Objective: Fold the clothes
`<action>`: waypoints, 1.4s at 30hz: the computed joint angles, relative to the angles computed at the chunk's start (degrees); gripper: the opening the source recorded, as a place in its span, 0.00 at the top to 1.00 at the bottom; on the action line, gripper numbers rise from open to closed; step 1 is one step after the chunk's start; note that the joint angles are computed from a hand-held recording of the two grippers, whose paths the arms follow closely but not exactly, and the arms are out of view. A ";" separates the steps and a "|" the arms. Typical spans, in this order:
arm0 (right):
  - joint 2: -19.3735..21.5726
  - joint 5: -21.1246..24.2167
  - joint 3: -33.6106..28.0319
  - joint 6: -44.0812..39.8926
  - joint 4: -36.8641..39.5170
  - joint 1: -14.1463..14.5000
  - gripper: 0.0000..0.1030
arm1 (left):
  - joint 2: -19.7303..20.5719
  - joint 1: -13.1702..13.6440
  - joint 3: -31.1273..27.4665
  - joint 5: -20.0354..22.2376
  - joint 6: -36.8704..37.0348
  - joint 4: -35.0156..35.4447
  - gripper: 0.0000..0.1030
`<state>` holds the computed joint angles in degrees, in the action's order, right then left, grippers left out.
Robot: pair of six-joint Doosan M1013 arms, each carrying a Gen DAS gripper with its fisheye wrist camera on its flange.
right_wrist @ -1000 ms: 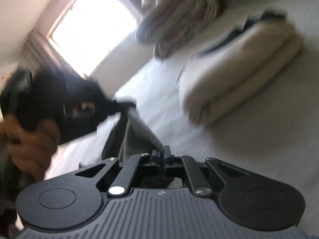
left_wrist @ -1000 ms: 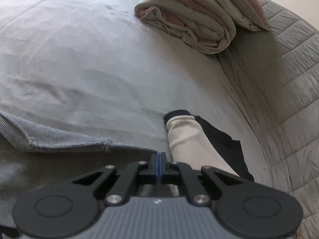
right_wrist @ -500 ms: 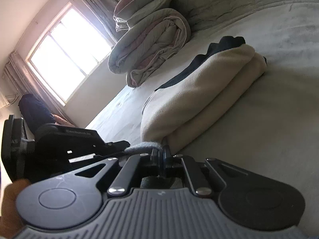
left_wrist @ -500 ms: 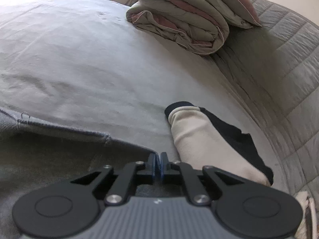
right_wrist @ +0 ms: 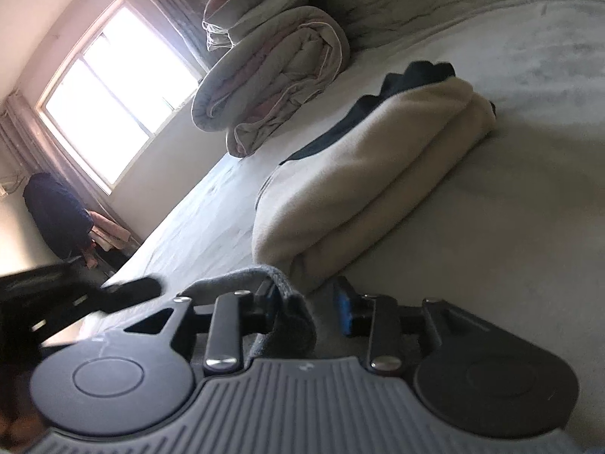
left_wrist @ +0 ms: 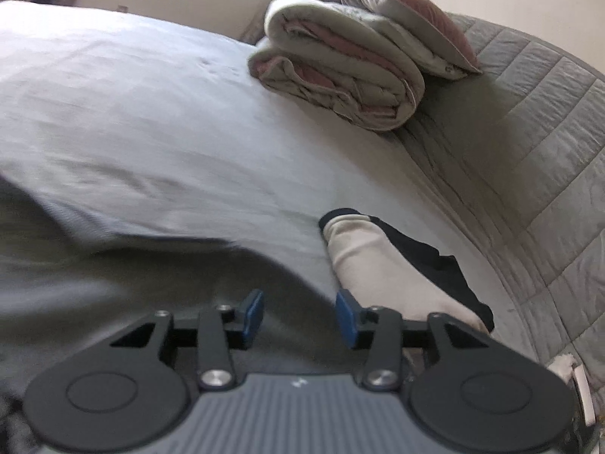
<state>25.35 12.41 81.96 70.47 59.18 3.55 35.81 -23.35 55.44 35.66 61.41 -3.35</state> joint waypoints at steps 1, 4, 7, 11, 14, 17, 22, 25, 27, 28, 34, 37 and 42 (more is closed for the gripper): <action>-0.20 -0.18 0.10 0.34 -0.86 0.10 0.64 | -1.49 -0.15 1.88 -0.29 -1.83 2.50 0.53; -1.19 -0.66 0.81 0.44 -1.59 0.28 0.61 | -5.42 -0.36 6.75 -0.64 -7.43 8.40 0.49; -2.40 0.67 1.07 7.74 -6.58 0.23 0.61 | -9.01 -0.53 11.04 -0.74 -13.08 13.84 0.47; -4.09 4.76 0.38 10.67 -7.98 -0.14 0.60 | -13.24 -0.85 15.66 0.25 -19.38 20.55 0.46; -6.16 5.78 0.67 13.51 -12.04 0.07 0.56 | -15.89 -1.03 18.24 1.18 -22.19 23.10 0.45; -8.23 7.22 1.14 14.29 -13.90 0.27 0.55 | -18.55 -1.39 20.87 1.53 -24.68 25.54 0.42; -10.94 11.03 1.93 14.55 -15.32 0.59 0.52 | -22.39 -1.99 24.97 1.41 -27.20 28.12 0.34; -12.19 13.86 2.78 13.57 -15.87 0.86 0.51 | -24.45 -2.29 27.41 1.76 -27.75 29.41 0.32; -12.80 15.60 3.36 13.78 -16.83 1.10 0.51 | -25.57 -2.33 28.88 2.41 -27.68 29.64 0.30; -13.04 16.57 3.63 14.06 -17.17 1.18 0.51 | -26.09 -2.33 29.60 2.71 -27.68 29.74 0.30; -13.86 21.66 4.72 14.76 -17.59 1.41 0.51 | -28.96 -2.16 33.69 4.97 -28.14 30.30 0.26; -14.39 24.08 5.47 13.44 -15.71 1.44 0.50 | -30.19 -1.74 35.63 5.90 -28.85 30.66 0.25; -15.60 27.16 7.71 11.18 -14.67 2.17 0.49 | -32.29 -1.00 39.09 6.85 -31.36 31.80 0.25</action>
